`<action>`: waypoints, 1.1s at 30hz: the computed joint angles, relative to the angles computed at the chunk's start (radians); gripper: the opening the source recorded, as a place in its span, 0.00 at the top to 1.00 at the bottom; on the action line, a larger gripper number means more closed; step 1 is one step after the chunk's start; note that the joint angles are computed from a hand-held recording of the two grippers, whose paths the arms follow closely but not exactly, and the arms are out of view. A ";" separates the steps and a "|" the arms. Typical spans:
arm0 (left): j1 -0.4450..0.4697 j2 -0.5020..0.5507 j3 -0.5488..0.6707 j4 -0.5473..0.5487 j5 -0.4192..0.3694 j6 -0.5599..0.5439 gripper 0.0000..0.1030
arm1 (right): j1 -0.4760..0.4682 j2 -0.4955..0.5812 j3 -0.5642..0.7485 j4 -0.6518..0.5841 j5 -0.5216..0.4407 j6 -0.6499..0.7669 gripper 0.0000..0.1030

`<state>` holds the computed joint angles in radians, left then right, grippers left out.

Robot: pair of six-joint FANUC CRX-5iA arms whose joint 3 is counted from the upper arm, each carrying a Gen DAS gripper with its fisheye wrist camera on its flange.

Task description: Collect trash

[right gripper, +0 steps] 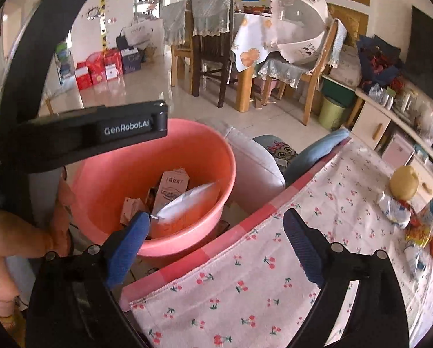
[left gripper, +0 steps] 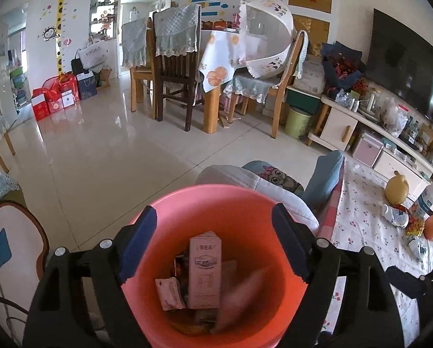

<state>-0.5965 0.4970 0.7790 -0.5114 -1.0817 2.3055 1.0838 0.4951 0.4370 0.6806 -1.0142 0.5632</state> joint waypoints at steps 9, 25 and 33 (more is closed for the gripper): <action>-0.029 0.027 0.047 -0.021 -0.018 -0.030 0.15 | 0.011 -0.076 -0.119 0.057 0.003 -0.102 0.10; -0.105 0.127 0.209 -0.037 -0.067 -0.144 0.10 | 0.024 -0.200 -0.305 0.117 -0.032 -0.280 0.09; -0.140 0.183 0.296 -0.047 -0.096 -0.193 0.10 | 0.026 -0.262 -0.390 0.140 -0.036 -0.349 0.09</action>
<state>-0.7361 0.6795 1.0753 -0.5585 -1.1772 2.1130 1.1101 0.2333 0.0466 0.8207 -1.0502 0.2141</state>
